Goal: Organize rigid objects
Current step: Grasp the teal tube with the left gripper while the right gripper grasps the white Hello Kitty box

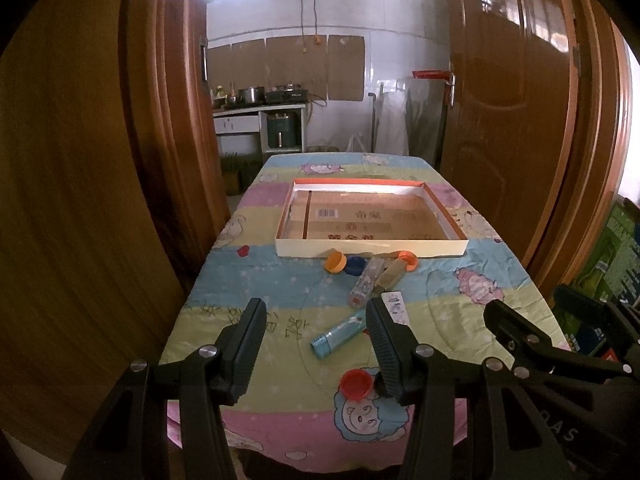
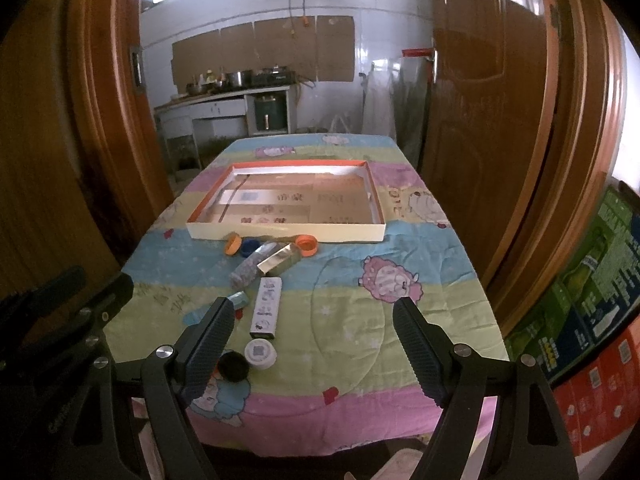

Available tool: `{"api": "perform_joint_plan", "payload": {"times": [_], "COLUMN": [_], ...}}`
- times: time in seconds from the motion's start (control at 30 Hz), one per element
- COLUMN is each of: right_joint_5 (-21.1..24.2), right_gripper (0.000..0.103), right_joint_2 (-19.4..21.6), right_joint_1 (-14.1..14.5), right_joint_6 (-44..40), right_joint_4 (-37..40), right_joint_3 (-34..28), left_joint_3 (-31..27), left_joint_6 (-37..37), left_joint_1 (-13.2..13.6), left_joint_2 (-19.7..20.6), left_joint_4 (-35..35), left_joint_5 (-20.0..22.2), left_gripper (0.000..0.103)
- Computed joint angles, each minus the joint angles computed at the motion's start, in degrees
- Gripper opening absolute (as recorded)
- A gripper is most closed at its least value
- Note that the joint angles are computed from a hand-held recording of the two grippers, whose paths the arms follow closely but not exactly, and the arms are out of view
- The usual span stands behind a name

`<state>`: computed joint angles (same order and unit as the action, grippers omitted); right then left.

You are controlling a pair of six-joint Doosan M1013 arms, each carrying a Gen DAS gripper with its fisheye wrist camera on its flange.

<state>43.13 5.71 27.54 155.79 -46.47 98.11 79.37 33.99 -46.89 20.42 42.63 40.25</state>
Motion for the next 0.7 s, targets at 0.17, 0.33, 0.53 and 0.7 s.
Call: {"api": "perform_joint_plan", "payload": {"times": [0.17, 0.33, 0.53, 0.7], "right_joint_5": [0.04, -0.02, -0.54, -1.01], "right_gripper": [0.083, 0.083, 0.083, 0.083], "right_joint_2": [0.63, 1.49, 2.92, 4.64], "right_joint_1": [-0.56, -1.45, -2.86, -4.2], "right_joint_6": [-1.56, -3.51, -7.38, -13.49], "right_joint_4": [1.96, 4.79, 9.05, 14.6], "right_joint_3": [-0.33, -0.75, -1.26, -2.1], "left_joint_3": [-0.52, -1.46, -3.02, -4.89], "left_joint_6": [2.12, 4.8, 8.94, 14.62], "left_joint_1": [0.44, 1.09, 2.01, 3.11], "left_joint_2": [0.66, 1.81, 3.7, 5.71], "left_joint_4": [-2.27, -5.45, -9.72, -14.36], "left_joint_5": [0.12, 0.26, 1.35, 2.01], "left_gripper": [0.052, 0.052, 0.052, 0.052]}}
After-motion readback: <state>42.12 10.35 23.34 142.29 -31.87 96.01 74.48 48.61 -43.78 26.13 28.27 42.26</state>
